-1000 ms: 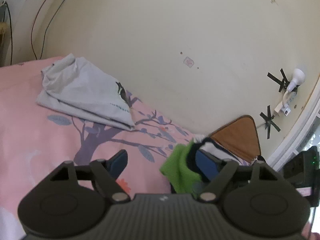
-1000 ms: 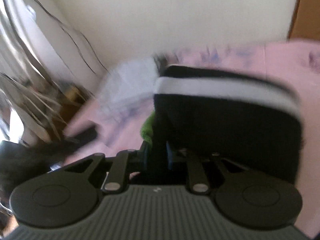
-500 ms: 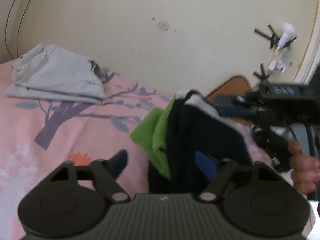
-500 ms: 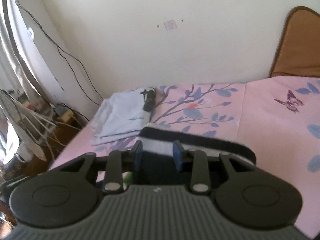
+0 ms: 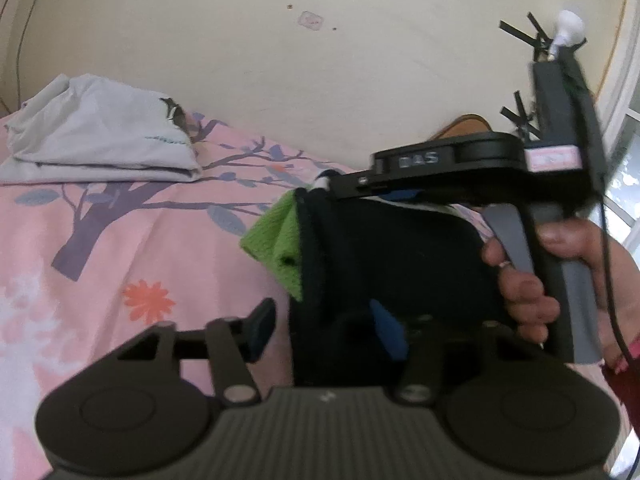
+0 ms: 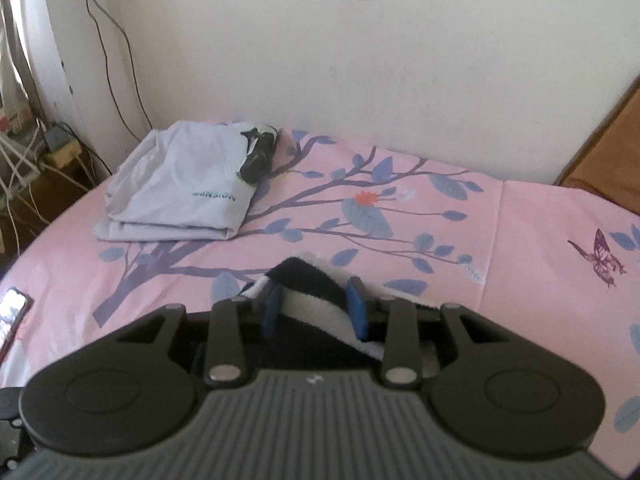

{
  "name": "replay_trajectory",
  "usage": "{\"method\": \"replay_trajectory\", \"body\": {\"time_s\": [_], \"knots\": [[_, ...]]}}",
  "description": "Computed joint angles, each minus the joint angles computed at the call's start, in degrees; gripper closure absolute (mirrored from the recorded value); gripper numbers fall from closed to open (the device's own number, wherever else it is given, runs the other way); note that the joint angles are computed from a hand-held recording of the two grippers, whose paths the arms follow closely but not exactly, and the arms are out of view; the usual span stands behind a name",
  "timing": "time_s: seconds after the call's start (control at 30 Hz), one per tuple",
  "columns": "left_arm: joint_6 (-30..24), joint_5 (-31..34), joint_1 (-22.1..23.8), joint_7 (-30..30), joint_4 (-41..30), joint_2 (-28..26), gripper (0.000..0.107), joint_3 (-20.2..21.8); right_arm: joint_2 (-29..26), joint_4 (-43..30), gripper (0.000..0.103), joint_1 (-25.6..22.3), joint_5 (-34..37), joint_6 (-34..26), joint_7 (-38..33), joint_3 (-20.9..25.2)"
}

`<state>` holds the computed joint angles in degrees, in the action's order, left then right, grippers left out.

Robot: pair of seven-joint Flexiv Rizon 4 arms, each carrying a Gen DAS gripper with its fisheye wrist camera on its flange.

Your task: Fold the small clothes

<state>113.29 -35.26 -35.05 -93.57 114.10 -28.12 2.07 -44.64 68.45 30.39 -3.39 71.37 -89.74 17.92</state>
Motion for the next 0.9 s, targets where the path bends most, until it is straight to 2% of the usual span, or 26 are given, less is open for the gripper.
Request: {"method": "replay_trajectory", "body": {"time_s": [0.1,0.13,0.17,0.37,0.5,0.63,0.8,0.83,0.9], "knots": [[-0.26,1.82,2.48,-1.79,0.8,0.77,0.031,-2.0,0.87,1.81,0.056,-1.15,1.51,3.12,-0.88,1.72],[0.06,2.59,3.35,-2.73,1.18,0.98,0.028,-2.7,1.52,2.76,0.049,-2.69,2.84,4.13,-2.1,3.85],[0.25,3.35,4.15,-3.58,1.41,1.11,0.027,-3.32,2.33,3.96,0.039,-4.39,4.57,5.58,-3.28,6.12],[-1.63,7.0,6.98,-7.39,1.53,1.56,0.018,-4.84,8.16,16.56,0.019,-14.84,12.41,19.32,-5.82,15.82],[-3.44,6.37,3.73,-6.7,0.34,1.11,0.013,-1.19,11.25,24.13,0.018,-17.52,13.64,22.3,-0.94,14.96],[-6.06,4.92,-1.0,-4.93,-1.32,0.3,0.007,3.9,8.92,26.47,0.018,-26.23,13.89,20.46,0.32,24.51],[-9.3,3.67,-7.79,-4.68,-3.33,-1.08,0.004,11.58,5.51,26.35,0.017,-28.62,10.63,19.06,1.16,28.64],[-9.43,3.98,-8.04,-5.13,-3.42,-1.17,0.004,11.99,4.62,26.08,0.014,-29.32,10.18,18.59,0.93,29.78],[-9.54,4.67,-8.2,-6.01,-3.55,-1.28,0.004,12.39,3.85,26.54,0.013,-28.4,9.22,21.77,0.82,29.54]]}}
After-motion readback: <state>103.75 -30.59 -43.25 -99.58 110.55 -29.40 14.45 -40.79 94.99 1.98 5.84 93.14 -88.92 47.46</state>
